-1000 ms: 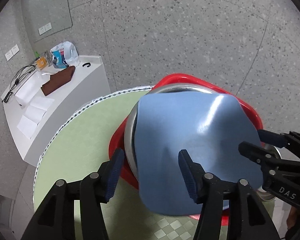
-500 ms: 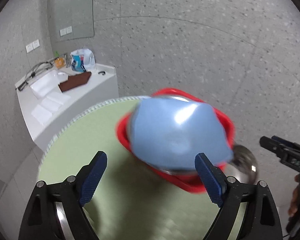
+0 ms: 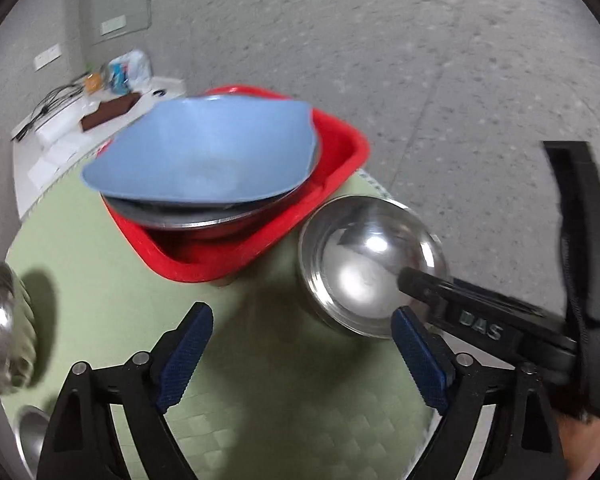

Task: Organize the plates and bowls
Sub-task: 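Grasp the rim of a small steel bowl with both grippers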

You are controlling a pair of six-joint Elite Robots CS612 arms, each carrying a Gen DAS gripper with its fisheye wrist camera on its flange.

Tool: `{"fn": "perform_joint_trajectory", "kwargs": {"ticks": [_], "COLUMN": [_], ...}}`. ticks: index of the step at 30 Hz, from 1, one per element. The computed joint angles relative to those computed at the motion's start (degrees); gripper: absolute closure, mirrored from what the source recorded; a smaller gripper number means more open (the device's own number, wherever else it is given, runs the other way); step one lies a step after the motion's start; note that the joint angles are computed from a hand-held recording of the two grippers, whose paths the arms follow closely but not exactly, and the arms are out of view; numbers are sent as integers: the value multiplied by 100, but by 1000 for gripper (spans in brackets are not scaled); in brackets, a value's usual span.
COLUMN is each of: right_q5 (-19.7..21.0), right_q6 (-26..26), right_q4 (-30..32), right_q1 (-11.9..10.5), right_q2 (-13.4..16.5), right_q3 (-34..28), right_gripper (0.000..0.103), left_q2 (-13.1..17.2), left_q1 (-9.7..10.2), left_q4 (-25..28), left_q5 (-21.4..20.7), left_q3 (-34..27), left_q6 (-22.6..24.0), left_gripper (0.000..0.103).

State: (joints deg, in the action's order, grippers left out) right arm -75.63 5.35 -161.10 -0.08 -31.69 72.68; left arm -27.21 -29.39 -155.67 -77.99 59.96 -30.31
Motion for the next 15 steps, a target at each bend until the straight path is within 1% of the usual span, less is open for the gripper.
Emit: {"fn": "perform_joint_trajectory", "kwargs": {"ticks": [1, 3, 4, 5, 6, 8, 9, 10, 11, 13, 15], "right_q5": [61, 245, 315, 423, 474, 561, 648, 753, 830, 936, 934], "right_q6": [27, 39, 15, -22, -42, -105, -136, -188, -224, -262, -280], "right_q4": [68, 177, 237, 304, 342, 377, 391, 411, 438, 462, 418], "right_q1": [-14, -48, -57, -72, -83, -111, -122, -132, -139, -147, -130], "right_q2": [33, 104, 133, 163, 179, 175, 175, 168, 156, 117, 51], "right_q3": [-46, -141, -177, -214, -230, -202, -200, -180, -157, -88, 23], "right_gripper": [53, 67, 70, 77, 80, 84, 86, 87, 88, 88, 88], "left_q2": [50, 127, 152, 204, 251, 331, 391, 426, 446, 461, 434], "left_q1": [0, 2, 11, 7, 26, 52, 77, 96, 101, 130, 148], "left_q4": [69, 158, 151, 186, 207, 395, 426, 380, 400, 452, 443], "left_q5": [2, 18, 2, 53, 37, -106, -270, -332, -365, -562, -626], "left_q3": [-81, -195, -226, -306, -373, -516, -611, -642, -669, -679, -618], "left_q6": [-85, -255, -284, -307, -264, -259, -263, -231, -161, -55, 19], "left_gripper": [17, 18, 18, 19, 20, 28, 36, 45, 50, 72, 75]}}
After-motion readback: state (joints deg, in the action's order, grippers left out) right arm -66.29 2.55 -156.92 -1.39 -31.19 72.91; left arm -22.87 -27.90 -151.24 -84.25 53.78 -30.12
